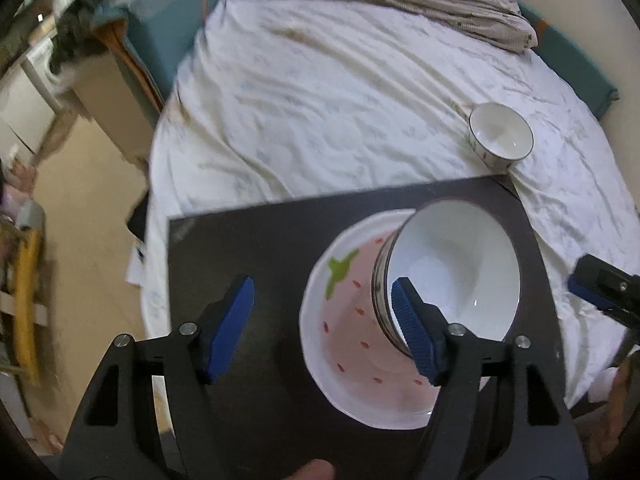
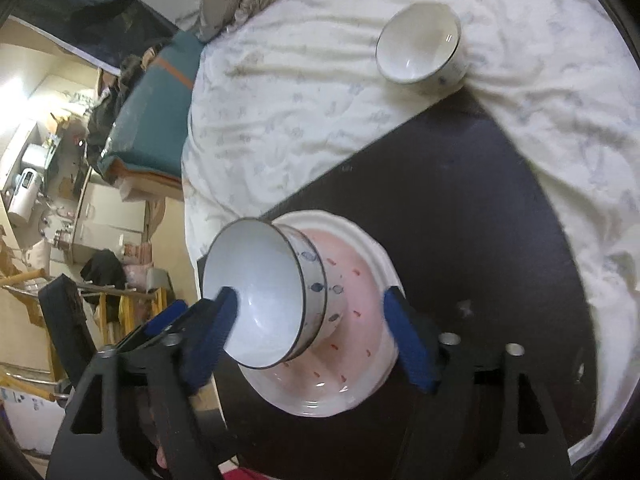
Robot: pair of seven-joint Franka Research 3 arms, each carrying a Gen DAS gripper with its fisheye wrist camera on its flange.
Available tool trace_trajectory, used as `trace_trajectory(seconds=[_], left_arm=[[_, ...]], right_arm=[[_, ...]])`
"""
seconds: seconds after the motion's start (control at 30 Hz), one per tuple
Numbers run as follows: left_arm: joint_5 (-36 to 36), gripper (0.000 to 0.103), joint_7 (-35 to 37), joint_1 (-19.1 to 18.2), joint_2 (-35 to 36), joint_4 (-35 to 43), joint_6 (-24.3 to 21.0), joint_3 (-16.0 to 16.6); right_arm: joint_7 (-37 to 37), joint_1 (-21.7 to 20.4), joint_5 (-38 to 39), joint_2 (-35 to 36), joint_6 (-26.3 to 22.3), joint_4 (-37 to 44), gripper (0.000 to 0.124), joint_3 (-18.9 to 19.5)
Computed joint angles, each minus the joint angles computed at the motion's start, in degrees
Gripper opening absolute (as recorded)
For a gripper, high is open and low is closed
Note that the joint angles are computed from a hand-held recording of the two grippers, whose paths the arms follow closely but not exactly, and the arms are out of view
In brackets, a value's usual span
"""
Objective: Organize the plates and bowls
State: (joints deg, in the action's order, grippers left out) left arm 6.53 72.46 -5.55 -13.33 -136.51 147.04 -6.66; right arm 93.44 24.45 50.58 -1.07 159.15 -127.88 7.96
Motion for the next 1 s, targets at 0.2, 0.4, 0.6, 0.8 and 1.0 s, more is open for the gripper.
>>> trace_trajectory(seconds=[0.2, 0.4, 0.6, 0.8, 1.0], left_arm=[[3.6, 0.068, -5.2, 0.7, 0.3, 3.3, -1.4, -1.4], [8.2, 0.068, -9.1, 0.0, 4.9, 11.4, -6.2, -3.3], [5.5, 0.068, -7.1, -2.2, 10.1, 18.7, -9.4, -3.6], [6.5, 0.078, -7.7, -3.6, 17.8, 28.5, -13.1, -4.4], [3.8, 0.084, -8.2, -4.9, 28.5, 41.1, -20.8, -4.7]], right_arm=[[-2.0, 0.1, 0.7, -5.1, 3.4, -4.1, 0.082, -1.3], [2.9, -1.7, -4.8, -7.7, 4.0, -5.3, 0.082, -3.0], [5.8, -4.5, -9.7, -6.8, 4.6, -4.3, 0.082, -4.1], [8.3, -7.4, -15.5, -3.3, 6.5, -1.4, 0.082, -4.8], [7.1, -9.6, -11.2, 1.7, 6.2, 2.1, 0.082, -5.5]])
